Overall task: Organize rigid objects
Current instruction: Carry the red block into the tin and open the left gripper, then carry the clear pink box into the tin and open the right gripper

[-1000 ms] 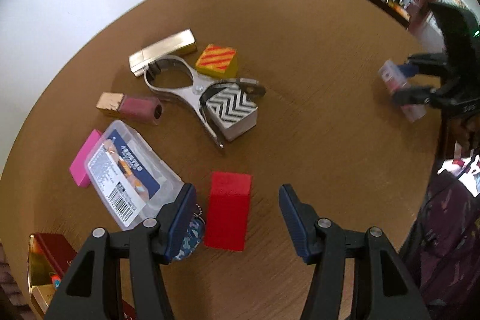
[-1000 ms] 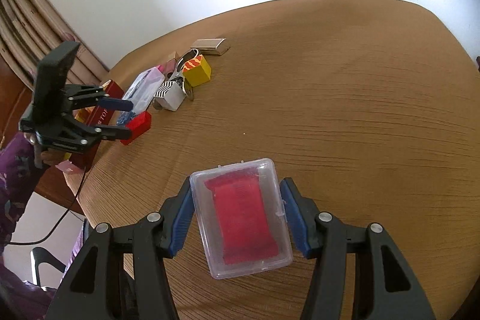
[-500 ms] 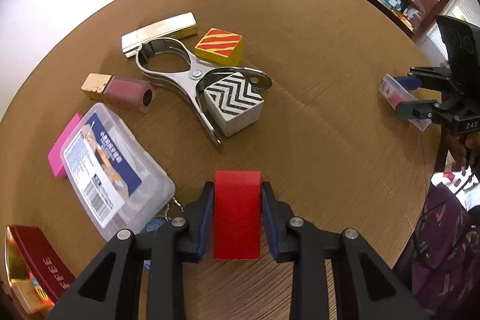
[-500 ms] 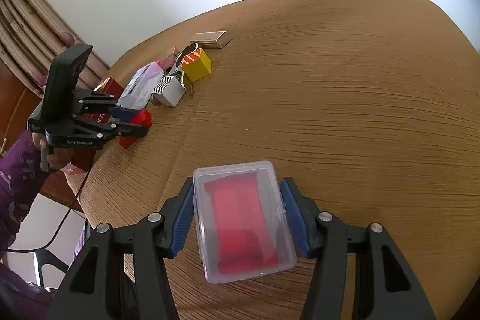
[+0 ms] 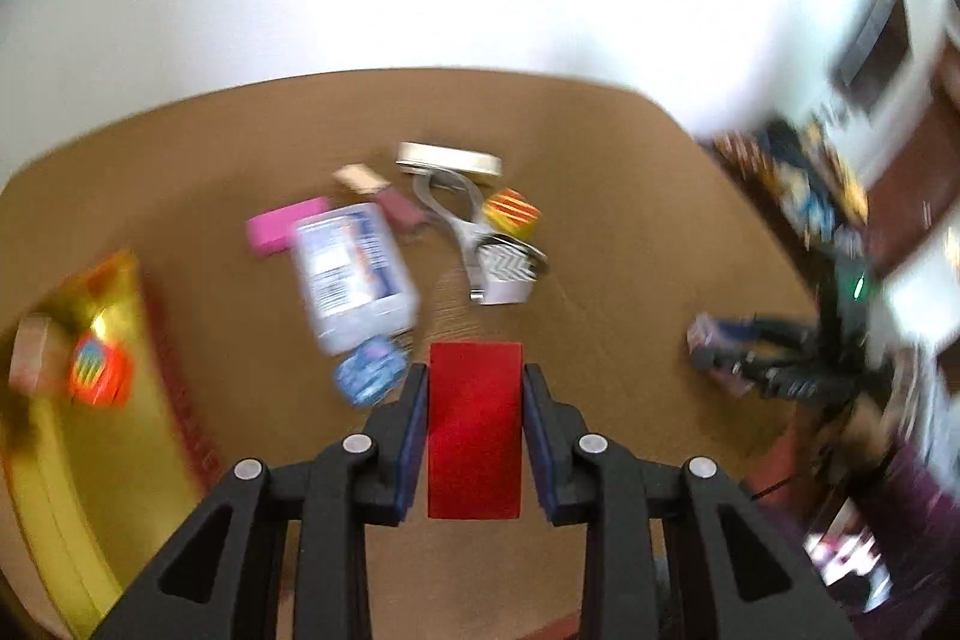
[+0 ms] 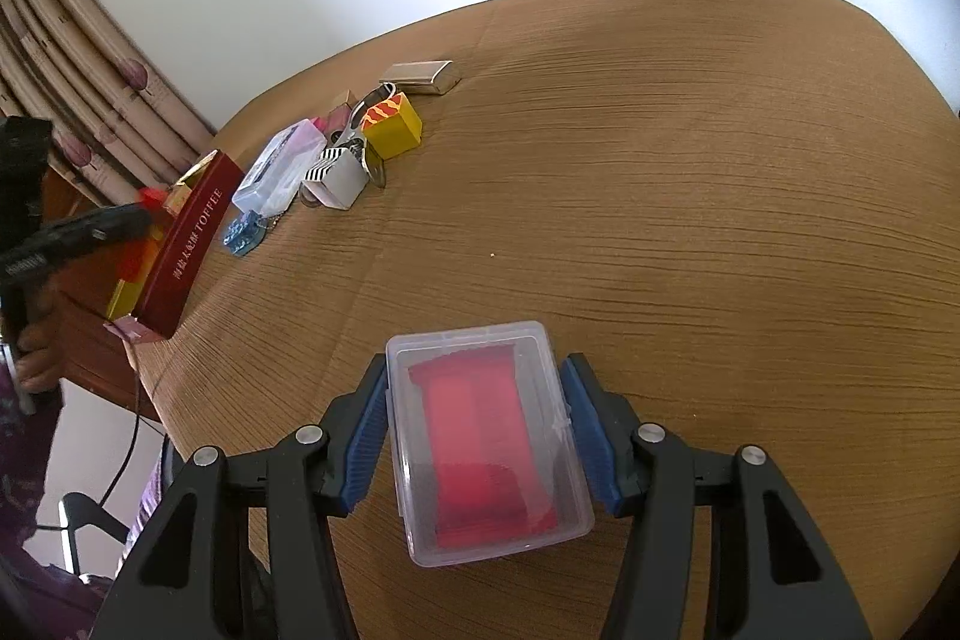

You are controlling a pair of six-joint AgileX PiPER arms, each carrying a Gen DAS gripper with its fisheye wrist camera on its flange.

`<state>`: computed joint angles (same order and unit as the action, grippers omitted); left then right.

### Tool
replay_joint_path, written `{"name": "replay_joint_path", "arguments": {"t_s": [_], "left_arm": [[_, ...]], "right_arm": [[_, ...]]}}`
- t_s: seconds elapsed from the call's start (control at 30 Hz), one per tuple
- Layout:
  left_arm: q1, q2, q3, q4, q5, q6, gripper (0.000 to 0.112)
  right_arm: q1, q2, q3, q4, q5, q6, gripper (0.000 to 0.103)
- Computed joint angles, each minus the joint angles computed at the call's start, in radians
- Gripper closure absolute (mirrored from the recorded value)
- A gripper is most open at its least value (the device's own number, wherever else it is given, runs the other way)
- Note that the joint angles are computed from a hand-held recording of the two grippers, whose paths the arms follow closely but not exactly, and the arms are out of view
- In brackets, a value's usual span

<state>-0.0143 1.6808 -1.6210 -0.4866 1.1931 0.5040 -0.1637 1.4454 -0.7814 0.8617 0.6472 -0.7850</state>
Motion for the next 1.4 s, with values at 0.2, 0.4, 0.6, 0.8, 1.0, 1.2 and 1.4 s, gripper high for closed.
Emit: {"name": "replay_joint_path", "arguments": {"t_s": [0.2,0.4,0.6,0.8,1.0,1.2,1.4], "left_arm": [[0.165,-0.029,-0.012,0.110,0.006,-0.096,0.082],[0.253,0.120,-0.112,0.305,-0.049,-0.181,0.082],[0.291,0.269,-0.195,0.399,-0.119,-0.245,0.082],[0.271,0.341,-0.249,0.466,-0.147,-0.290,0.082],[0.278,0.349,-0.280,0.471,-0.109,-0.307,0.080],[0.310,0.111,-0.017,0.395,-0.239,-0.315,0.078],[0.341,-0.316,0.421,0.335,-0.453,-0.300,0.073]], "right_arm": [[0.030,-0.002,-0.007,-0.056,-0.023,0.059,0.049],[0.038,-0.007,-0.005,-0.076,-0.032,0.078,0.049],[0.048,-0.002,-0.021,-0.126,-0.022,0.124,0.050],[0.056,-0.005,-0.026,-0.154,-0.021,0.160,0.050],[0.061,0.000,-0.027,-0.152,-0.028,0.163,0.050],[0.065,-0.003,-0.020,-0.152,-0.041,0.163,0.050],[0.078,-0.014,-0.009,-0.167,-0.066,0.190,0.050]]}}
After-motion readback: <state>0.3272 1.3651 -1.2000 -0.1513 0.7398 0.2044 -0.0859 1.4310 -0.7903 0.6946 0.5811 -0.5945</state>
